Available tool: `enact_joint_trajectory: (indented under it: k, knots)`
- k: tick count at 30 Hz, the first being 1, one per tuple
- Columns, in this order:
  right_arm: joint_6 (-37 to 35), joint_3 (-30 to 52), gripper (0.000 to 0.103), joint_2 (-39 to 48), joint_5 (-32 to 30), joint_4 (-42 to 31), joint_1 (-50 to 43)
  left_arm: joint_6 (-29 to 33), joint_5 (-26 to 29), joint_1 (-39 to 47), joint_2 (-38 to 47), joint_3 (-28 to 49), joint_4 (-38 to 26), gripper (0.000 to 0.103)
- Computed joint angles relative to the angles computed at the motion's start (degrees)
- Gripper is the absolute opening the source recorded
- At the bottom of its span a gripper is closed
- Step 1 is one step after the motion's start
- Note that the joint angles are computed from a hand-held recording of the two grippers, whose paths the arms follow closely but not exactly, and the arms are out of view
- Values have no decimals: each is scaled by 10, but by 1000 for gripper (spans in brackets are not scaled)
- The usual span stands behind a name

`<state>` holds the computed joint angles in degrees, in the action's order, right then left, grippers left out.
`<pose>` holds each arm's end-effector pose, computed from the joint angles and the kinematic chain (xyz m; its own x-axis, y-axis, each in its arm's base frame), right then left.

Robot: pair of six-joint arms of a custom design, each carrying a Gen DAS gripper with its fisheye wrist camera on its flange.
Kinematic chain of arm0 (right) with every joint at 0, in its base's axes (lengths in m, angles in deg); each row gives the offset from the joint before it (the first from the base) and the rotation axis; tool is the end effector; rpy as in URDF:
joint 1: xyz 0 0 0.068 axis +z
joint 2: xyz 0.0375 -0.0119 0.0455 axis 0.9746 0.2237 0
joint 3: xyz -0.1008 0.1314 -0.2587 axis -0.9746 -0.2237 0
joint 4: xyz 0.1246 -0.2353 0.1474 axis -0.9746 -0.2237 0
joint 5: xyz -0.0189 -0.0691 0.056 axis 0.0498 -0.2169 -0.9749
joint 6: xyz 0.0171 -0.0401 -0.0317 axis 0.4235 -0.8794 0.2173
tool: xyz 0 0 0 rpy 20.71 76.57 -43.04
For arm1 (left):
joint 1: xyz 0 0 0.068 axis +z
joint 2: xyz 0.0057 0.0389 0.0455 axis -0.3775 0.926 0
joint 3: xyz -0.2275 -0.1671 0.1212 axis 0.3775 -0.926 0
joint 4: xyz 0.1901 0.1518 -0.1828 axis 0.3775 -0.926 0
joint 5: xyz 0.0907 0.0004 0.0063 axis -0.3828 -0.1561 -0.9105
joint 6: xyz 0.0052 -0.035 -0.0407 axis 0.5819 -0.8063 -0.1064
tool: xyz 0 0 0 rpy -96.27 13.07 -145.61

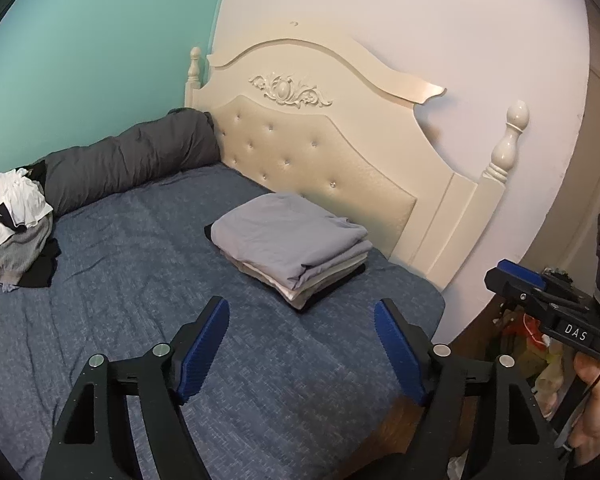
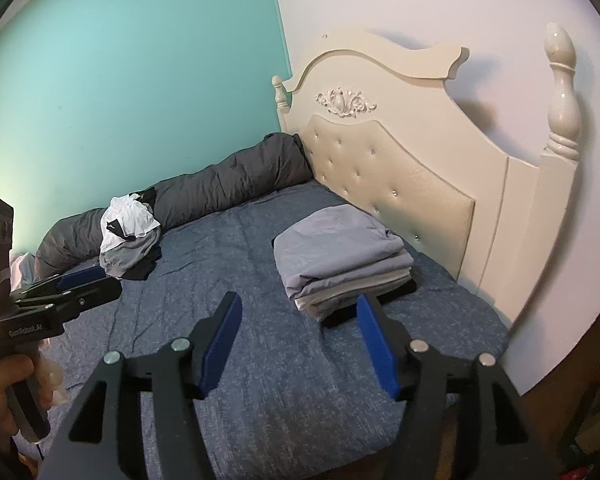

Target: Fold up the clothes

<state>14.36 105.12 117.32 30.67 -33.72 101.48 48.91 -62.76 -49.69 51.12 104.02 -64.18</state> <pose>0.2161 0.0858 0.3970 -0.5184 0.1558 -0.8408 0.0431 0.9868 0.1562 0.2780 -0.1534 0.4150 -0.5611 0.2105 -0.8006 0.5649 0.8043 -0.1845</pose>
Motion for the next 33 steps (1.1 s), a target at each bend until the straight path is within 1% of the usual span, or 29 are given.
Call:
enact_joint_trajectory:
  k: [1, 2, 8, 18, 26, 30, 33]
  knots:
    - [4, -2, 72, -3, 10, -1, 7, -1, 0, 1, -4, -3, 0, 81]
    - [7, -3, 73, -6, 16, -3, 12, -2, 1, 1, -7, -6, 0, 81]
    - [27, -9, 75, -20, 48, -16, 39, -6, 4, 2, -27, -25, 4, 83]
    - [60, -14, 83, -37, 107, -42, 87, -7, -9, -8, -59, -49, 4, 91]
    - [94, -16, 86, -39, 168, -65, 138, -5, -19, -11, -83, -67, 1, 97]
    - [113, -22, 93, -38, 186, -71, 157, -7, -24, -10, -98, -78, 2, 103]
    - [129, -27, 96, -40, 195, -73, 171, -5, -27, -13, -106, -85, 1, 103]
